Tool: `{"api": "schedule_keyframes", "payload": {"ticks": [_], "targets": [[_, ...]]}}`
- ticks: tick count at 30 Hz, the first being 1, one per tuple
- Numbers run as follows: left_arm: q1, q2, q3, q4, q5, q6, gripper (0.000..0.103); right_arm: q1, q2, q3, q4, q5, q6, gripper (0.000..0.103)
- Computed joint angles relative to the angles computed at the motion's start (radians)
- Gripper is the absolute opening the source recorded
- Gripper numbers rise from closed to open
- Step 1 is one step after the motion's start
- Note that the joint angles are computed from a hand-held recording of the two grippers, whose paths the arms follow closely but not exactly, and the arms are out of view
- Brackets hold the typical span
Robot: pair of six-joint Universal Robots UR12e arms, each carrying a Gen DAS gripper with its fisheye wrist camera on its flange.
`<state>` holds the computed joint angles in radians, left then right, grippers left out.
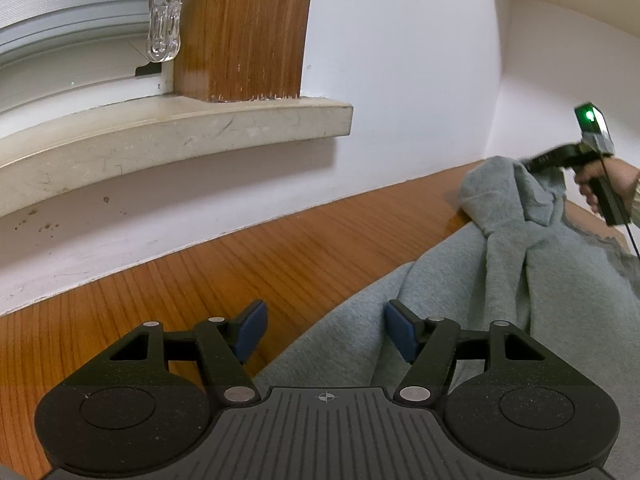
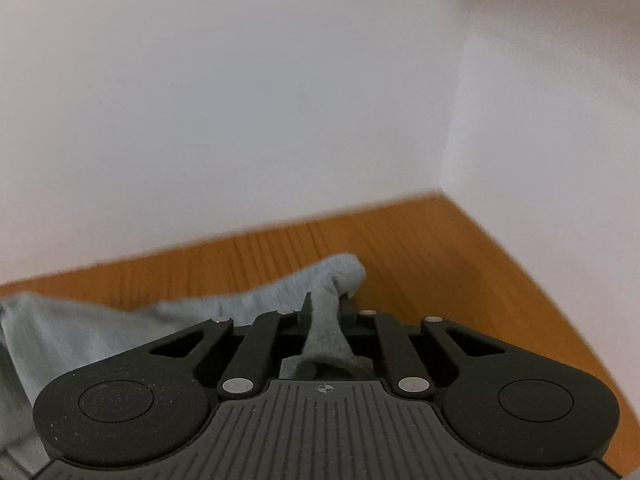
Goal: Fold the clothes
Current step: 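Grasp the hood fabric with the right gripper and lift it up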
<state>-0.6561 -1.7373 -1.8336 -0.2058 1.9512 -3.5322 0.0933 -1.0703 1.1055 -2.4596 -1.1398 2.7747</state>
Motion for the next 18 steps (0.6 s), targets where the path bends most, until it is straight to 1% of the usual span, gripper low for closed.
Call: {"api": "schedule_keyframes", "payload": {"ticks": [5,8,10,12,13,15,17,18], "targets": [[-0.003,-0.001,0.0,0.003,0.012,-0.006,0.07,0.021,0.023,-0.038,-0.132,0.018,0.034,0.008],[-0.005,-0.002,0.002,0.001,0.023,-0.01,0.071,0.024,0.028,-0.065,-0.169,0.04,0.052,0.008],[-0.007,-0.004,0.005,-0.004,0.032,-0.011,0.071,0.019,0.024,-0.075,-0.177,0.057,0.064,0.008],[-0.012,-0.008,0.013,-0.019,0.059,-0.014,0.072,0.011,0.008,-0.065,-0.209,0.07,0.075,0.008],[-0.016,-0.012,0.021,-0.039,0.082,-0.021,0.072,0.003,-0.004,-0.057,-0.215,0.087,0.078,0.008],[-0.02,-0.018,0.033,-0.077,0.122,-0.035,0.072,-0.013,-0.034,-0.026,-0.246,0.097,0.086,0.008],[-0.022,-0.021,0.039,-0.094,0.147,-0.041,0.072,-0.035,-0.07,0.009,-0.253,0.123,0.097,0.008],[-0.021,-0.021,0.038,-0.093,0.148,-0.041,0.072,-0.045,-0.09,0.034,-0.267,0.13,0.098,0.008]]}}
